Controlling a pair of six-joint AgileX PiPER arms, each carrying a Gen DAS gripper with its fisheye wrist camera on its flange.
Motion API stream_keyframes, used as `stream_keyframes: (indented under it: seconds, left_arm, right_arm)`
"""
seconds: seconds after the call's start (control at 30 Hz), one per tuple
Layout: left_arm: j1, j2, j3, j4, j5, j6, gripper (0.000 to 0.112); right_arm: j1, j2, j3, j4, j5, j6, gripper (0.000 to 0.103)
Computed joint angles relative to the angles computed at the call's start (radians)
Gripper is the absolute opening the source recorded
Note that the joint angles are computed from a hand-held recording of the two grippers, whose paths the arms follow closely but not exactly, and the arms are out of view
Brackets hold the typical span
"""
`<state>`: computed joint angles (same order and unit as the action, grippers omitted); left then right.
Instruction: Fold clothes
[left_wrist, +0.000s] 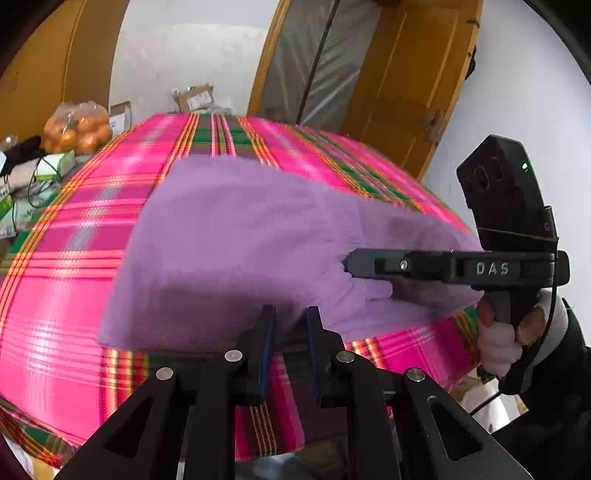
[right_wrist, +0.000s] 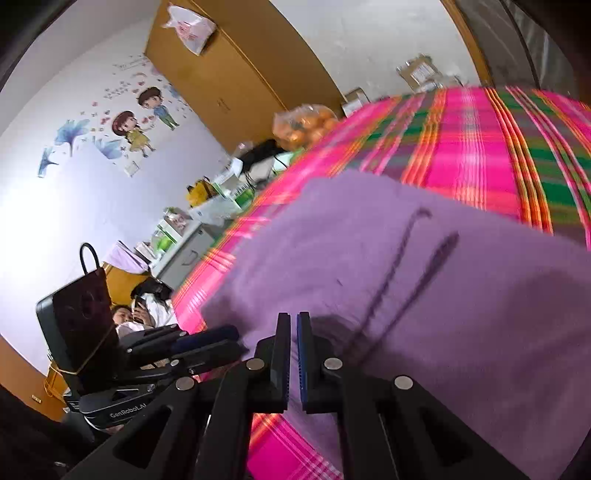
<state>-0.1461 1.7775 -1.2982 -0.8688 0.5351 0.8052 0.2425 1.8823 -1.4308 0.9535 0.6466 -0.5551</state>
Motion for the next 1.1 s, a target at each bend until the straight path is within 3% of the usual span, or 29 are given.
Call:
stream_keyframes:
  seconds: [0.2, 0.43, 0.63, 0.8, 0.93, 1.1]
  left_arm:
    - [-0.004, -0.002, -0.04, 0.02, -0.001, -0.028, 0.015]
    - [-0.065, 0.129, -0.277, 0.262, 0.009, -0.308, 0.015]
    - [-0.103, 0.225, -0.408, 0.375, 0.073, -0.441, 0.016]
    - [-0.099, 0.23, -0.395, 0.359, 0.054, -0.429, 0.018]
    - [-0.111, 0.226, -0.384, 0.389, 0.027, -0.447, 0.018]
    - [-0.117, 0.216, -0.36, 0.396, 0.004, -0.453, 0.018]
  right_arm:
    - [-0.038, -0.065, 0.073, 0.096, -0.011, -0.063, 0.004]
    - [-0.089, -0.109, 0.157, 0.179, -0.021, -0.136, 0.004]
    - [-0.139, -0.135, 0.207, 0.193, -0.035, -0.149, 0.004]
    - [-0.17, -0.146, 0.236, 0.171, -0.057, -0.124, 0.005]
    - [-0.191, -0.157, 0.262, 0.214, -0.062, -0.156, 0.02]
    - [-0.201, -0.166, 0.273, 0.204, -0.065, -0.146, 0.021]
